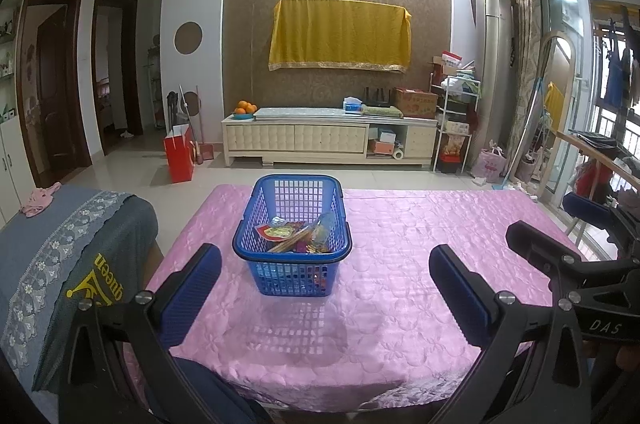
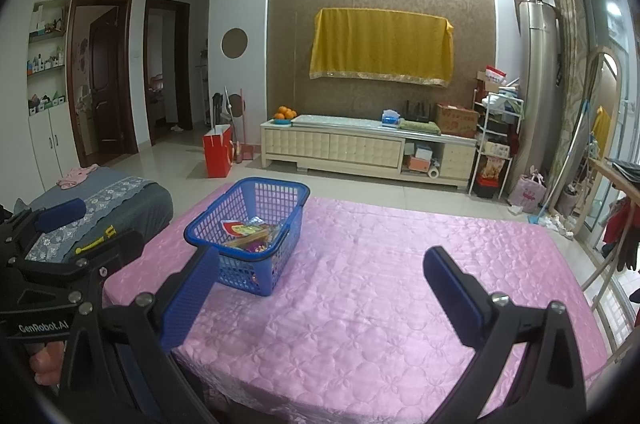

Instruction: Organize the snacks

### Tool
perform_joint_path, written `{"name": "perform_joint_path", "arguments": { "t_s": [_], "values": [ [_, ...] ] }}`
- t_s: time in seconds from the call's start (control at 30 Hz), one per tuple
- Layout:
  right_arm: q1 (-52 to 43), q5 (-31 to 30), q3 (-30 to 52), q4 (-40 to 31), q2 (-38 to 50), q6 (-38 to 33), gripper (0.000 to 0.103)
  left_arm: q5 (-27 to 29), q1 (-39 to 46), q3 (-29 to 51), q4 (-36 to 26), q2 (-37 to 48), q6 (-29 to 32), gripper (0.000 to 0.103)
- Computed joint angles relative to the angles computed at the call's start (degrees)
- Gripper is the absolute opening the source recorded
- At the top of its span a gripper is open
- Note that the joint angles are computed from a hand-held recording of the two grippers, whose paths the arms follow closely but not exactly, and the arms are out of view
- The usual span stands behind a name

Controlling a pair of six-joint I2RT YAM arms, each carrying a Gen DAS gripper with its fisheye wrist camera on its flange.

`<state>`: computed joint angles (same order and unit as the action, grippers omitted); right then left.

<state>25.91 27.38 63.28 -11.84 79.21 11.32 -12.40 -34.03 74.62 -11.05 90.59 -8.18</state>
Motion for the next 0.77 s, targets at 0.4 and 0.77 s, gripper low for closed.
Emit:
{"name": "perform_joint_path", "arguments": {
  "t_s": [0.4,0.77],
  "values": [
    [0.4,0.4,-0.5,0.3,-0.4,0.2,0.103,-0.1,-0.2,-0.3,-0.1,-0.3,-0.2,0.103],
    [0.5,0.5,-0.7,0.1,-0.6,0.5,0.103,-0.7,-0.6,-0.5,-0.2,-0.7,-0.2,0.103]
  ]
}}
